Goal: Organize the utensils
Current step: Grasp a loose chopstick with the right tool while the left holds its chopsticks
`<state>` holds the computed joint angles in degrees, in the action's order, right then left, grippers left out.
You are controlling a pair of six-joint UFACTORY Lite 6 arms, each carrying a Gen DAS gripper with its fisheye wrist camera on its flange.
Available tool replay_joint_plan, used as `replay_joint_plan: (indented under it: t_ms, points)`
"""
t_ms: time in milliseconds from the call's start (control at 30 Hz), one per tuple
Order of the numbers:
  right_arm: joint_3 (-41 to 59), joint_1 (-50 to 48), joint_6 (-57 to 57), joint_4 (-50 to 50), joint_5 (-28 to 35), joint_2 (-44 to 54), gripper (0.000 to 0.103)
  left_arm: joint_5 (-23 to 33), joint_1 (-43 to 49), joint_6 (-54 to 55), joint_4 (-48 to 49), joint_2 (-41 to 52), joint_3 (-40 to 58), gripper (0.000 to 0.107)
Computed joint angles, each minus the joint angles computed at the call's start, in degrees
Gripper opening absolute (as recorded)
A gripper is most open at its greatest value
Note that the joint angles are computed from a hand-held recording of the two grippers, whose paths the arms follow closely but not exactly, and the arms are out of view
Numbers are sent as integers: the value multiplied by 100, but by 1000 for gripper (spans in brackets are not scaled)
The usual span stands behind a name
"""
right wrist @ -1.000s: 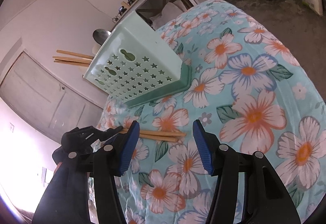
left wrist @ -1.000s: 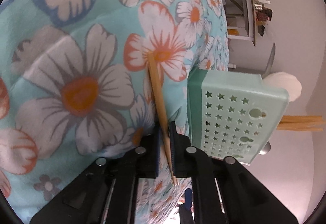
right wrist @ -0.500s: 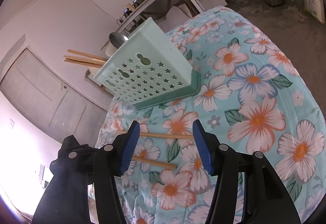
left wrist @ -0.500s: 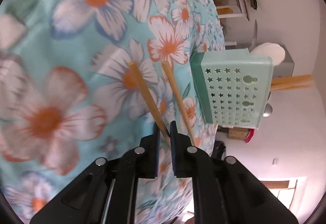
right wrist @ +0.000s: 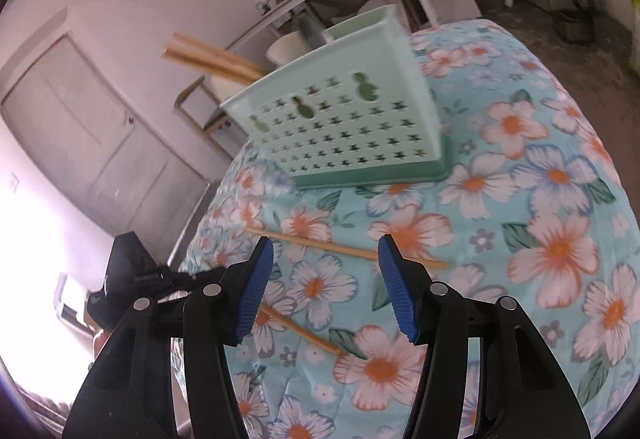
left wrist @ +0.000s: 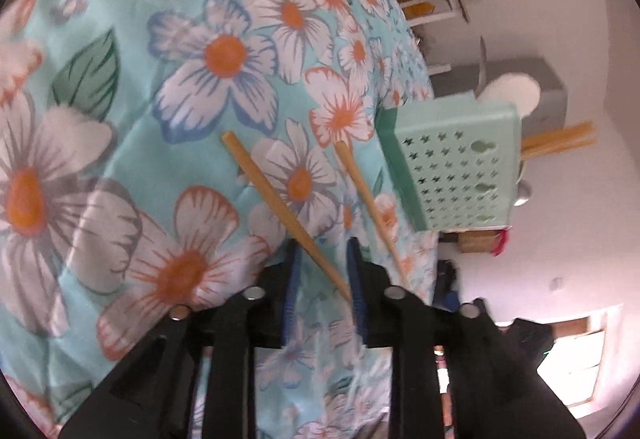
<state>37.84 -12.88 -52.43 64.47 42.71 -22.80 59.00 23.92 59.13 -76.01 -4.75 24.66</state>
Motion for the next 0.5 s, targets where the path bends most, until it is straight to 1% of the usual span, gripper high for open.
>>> replay_joint_plan:
  t_ms: [67,233,300,367,400,433,500]
  points:
    - [229,335,97,-198,-168,224,53,117,91,66,-138,76,-25,31]
    - [1062,1452,309,-944,-771,1042,53,-26,131,126,-476,119,-88,30]
    - [1393,1760,261,-1132,-897,1373,53,-192,82,140,-476,105,-92,26]
    - [1838,2131,8,-1257,-979,1838,53,-251,149,191,-449,135,-137,13]
    - [2031,2278,-124,-1305,-981,2051,53,-256,192,254,-469,176,-159,12]
    - [2146,2401,-142,-1388,-1030,2182,52,-190,309,367,-459,259,-168,13]
    - [2578,2724,-94,-1795,-1096,2620,47,-149,374,514,-501,279,-216,13]
